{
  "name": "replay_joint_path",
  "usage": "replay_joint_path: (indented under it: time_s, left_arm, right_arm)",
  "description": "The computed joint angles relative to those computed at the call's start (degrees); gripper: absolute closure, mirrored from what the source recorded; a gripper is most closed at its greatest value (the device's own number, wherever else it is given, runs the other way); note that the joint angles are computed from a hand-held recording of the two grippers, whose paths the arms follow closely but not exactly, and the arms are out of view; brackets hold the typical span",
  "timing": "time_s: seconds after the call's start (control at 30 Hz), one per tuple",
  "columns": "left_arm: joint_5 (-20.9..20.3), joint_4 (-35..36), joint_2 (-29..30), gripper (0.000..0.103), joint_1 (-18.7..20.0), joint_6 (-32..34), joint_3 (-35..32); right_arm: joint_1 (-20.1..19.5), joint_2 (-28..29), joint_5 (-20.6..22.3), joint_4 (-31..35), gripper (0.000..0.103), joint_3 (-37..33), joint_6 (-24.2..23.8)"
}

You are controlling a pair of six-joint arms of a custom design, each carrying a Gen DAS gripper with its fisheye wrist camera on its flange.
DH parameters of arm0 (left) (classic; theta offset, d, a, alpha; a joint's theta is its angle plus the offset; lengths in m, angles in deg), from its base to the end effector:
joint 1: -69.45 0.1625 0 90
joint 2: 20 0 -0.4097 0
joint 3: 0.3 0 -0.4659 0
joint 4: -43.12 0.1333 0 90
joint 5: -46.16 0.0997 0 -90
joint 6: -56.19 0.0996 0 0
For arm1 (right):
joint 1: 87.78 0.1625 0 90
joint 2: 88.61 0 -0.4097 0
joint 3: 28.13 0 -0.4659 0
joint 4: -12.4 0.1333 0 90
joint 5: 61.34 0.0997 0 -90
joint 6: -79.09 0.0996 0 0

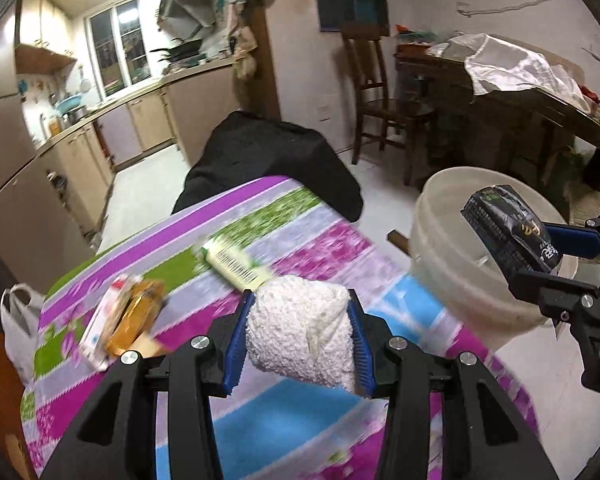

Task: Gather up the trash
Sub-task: 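Carry the towel bundle and black pack over the white bucket and open both tools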

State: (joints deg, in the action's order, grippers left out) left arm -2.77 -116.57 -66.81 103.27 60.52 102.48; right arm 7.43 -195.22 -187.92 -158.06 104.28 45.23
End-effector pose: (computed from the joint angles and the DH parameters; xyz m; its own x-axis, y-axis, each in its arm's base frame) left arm -0.4342 -0.5301 0.0258 -0.4866 0.5789 -0.6543 0.8462 0.4984 -0.1883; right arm 0.1123 -0.4168 0.3874 -0.6715 0.0205 0.7407 -0.5138 0.7075 -0.4853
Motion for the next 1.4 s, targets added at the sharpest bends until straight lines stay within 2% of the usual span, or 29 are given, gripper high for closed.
replay_joint_path:
  time_s: [0.2, 0.3, 0.47, 0.63, 0.73, 0.8, 0.9, 1.0, 1.33, 1.4]
  left_arm:
    - [-3.6, 2.6, 6.8, 0.057, -0.5, 2.9, -8.2]
    - [-5.7, 5.1, 10.2, 0.057, -0.5, 5.2, -12.9]
    - [-13.3, 10.8, 16.6, 0.057, 0.1, 9.8, -22.9]
    - [-21.1, 16.4, 21.9, 0.057, 0.7, 14.9, -31.1]
    - [-22.8, 19.4, 24.9, 0.057, 0.5, 18.1, -35.2]
    - [-24.3, 23.8, 27.4, 0.057, 0.6, 19.0, -39.2]
    - [-25.8, 30.3, 30.6, 0.057, 0.9, 20.7, -44.4]
    - [-24.4, 32.1, 33.0, 0.057, 0.7, 23.2, -46.8]
    - [-23.2, 32.8, 34.9, 0.056, 1.3, 23.9, -47.9]
    - [-23.1, 32.7, 35.0, 0.055, 1.2, 24.1, -48.0]
  right_arm:
    - [-3.6, -2.2, -2.0, 1.6, 0.063, -2.8, -0.1]
    - [-5.7, -2.7, -3.5, 4.4, 0.063, -5.4, 0.8]
    - [-9.1, -3.2, -5.8, 10.0, 0.063, -8.9, 3.3]
    - [-12.2, -3.8, -4.8, 16.9, 0.063, -11.4, 6.6]
    - [-13.7, -3.7, -4.0, 22.9, 0.063, -13.4, 9.6]
    - [-15.1, -3.7, -2.4, 27.4, 0.063, -15.1, 11.8]
    - [-15.6, -3.1, -3.0, 31.2, 0.063, -16.8, 13.3]
    - [-15.6, -2.3, -3.9, 33.5, 0.063, -17.8, 13.4]
    - [-17.7, -1.3, -2.8, 35.8, 0.062, -18.8, 11.5]
    - [-18.0, -1.1, -2.6, 35.3, 0.059, -19.0, 11.3]
